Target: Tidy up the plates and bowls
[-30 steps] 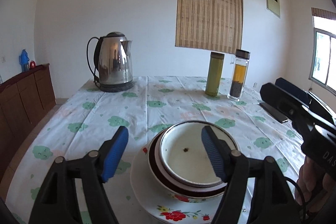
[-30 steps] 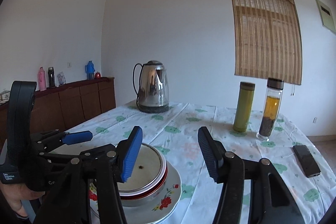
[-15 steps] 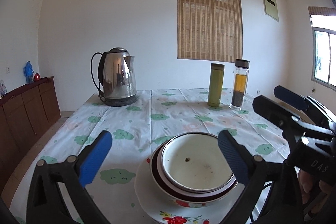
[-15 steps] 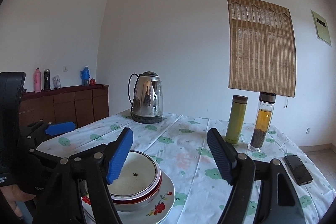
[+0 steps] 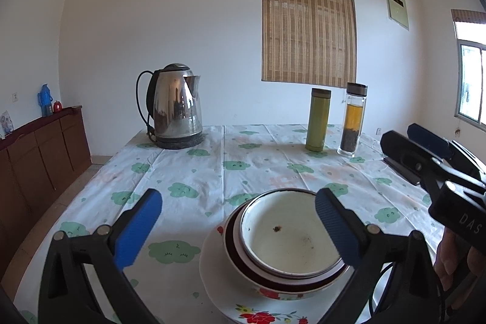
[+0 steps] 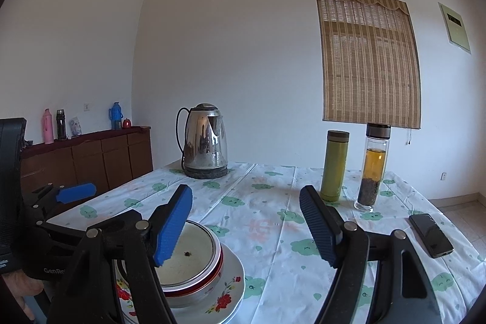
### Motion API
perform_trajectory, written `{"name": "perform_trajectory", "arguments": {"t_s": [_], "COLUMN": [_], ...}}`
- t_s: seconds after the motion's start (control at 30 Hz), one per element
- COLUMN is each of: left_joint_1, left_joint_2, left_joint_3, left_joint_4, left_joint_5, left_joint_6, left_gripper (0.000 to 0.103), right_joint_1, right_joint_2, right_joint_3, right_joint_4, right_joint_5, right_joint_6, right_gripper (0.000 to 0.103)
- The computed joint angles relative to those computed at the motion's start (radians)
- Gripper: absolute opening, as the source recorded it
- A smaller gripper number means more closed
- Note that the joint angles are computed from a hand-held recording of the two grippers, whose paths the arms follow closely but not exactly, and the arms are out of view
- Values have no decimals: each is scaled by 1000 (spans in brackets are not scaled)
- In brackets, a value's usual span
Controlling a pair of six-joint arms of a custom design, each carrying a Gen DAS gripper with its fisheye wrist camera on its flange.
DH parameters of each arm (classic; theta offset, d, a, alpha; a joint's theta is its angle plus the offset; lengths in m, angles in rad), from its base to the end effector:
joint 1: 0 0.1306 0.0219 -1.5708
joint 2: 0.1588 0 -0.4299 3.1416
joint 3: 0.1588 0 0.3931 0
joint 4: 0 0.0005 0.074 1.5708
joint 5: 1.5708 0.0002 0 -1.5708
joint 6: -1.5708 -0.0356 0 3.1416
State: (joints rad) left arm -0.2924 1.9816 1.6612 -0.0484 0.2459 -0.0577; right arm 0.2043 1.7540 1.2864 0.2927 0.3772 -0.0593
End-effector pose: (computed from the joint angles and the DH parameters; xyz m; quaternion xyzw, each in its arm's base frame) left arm 0.6945 -0.2186 0.3295 0.2109 0.7940 -0.1662 0.5455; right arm 0.6122 0.1129 0.3396 0.0657 0.7593 -0.0594 0.6447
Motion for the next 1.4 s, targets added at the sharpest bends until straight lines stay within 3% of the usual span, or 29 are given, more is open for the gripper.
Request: {"name": "perform_trajectory", "arguments": {"t_s": [1.1, 1.4], "left_joint_1": [-9, -10], "left_joint_2": [-7, 7], "left_joint_3": [-10, 18], "left_joint_4": [15, -39], "left_joint_5": [-35, -25], "left_joint_6": [-35, -35], "left_gripper": [103, 103], "right_joint_1": [-2, -3], "right_joint_2": [0, 6], "right_joint_3": [1, 8], "right_joint_4": [-4, -15], "right_joint_5": [2, 4], "right_joint_6": [1, -3], "right_gripper": [75, 75]}}
